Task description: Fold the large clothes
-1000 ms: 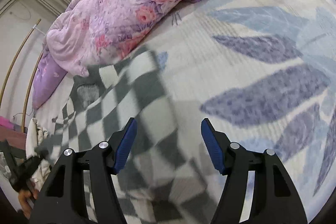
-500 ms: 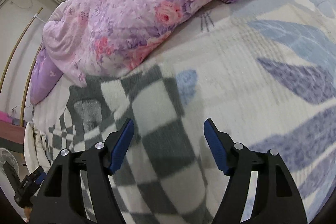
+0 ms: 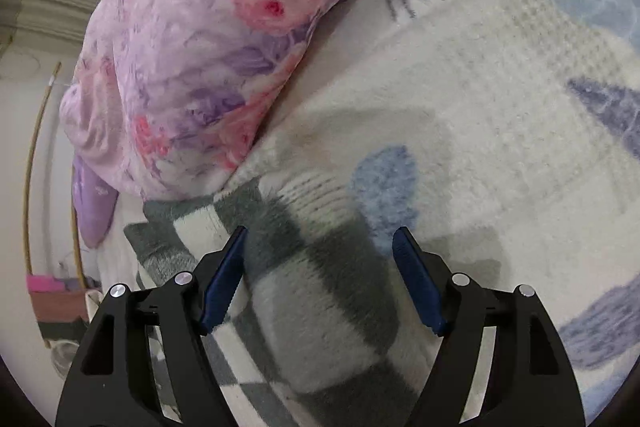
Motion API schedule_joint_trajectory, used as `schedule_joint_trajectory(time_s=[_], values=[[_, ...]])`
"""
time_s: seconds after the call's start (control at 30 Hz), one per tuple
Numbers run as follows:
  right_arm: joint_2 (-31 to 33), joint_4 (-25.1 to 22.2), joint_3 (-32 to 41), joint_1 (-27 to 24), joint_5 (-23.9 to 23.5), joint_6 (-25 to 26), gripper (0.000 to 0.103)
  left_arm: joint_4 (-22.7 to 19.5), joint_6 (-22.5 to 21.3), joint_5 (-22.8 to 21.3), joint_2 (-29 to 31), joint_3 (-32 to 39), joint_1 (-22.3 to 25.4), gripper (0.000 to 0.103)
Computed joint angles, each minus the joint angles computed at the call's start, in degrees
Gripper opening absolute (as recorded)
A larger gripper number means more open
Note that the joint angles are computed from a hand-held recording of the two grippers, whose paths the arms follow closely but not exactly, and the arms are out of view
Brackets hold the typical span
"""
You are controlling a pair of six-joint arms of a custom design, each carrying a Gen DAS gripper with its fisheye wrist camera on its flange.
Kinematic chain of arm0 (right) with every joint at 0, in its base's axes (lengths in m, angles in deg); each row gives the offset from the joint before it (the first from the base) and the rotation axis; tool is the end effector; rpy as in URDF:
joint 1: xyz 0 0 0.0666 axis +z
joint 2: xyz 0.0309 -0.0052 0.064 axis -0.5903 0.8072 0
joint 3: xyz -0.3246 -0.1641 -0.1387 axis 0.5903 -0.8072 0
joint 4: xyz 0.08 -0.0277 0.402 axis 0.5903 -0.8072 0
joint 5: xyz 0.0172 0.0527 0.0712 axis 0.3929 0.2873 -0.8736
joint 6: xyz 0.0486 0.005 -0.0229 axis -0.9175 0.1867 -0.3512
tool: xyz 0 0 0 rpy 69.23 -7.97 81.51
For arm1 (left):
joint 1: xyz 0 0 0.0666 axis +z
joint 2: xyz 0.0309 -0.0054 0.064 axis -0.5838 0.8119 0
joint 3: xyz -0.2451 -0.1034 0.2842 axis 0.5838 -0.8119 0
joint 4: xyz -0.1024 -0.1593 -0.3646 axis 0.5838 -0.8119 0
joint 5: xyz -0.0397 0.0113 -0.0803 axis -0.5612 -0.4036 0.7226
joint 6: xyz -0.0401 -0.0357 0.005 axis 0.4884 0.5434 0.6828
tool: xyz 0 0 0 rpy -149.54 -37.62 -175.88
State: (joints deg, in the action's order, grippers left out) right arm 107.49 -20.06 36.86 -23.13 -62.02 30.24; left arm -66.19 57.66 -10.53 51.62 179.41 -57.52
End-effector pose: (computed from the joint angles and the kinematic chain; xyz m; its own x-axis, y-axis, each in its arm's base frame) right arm 0.4299 0.1106 0.5075 -0.8459 0.5192 -0.1220 0.3841 0.7518 0.5360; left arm 0.4723 -0.1884 0.4888 -0.9501 -0.2034 -0.2363 -0.1788 0.9764 -0.1214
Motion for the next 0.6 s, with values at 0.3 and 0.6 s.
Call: schedule_joint_trajectory(time_s=[0.3,0.6], values=[[-6.6,1.2,2.3,5.4,10.3,6.8,0.018,6.0,-1.8,-4.0,-8.6,-2.3,-3.3,0.023],[-21.0,-1.8,2.1,13.5,17.6,0.8,0.018,0.6,4.9,-10.1,-19.4,-1.2,-12.3,0.022]])
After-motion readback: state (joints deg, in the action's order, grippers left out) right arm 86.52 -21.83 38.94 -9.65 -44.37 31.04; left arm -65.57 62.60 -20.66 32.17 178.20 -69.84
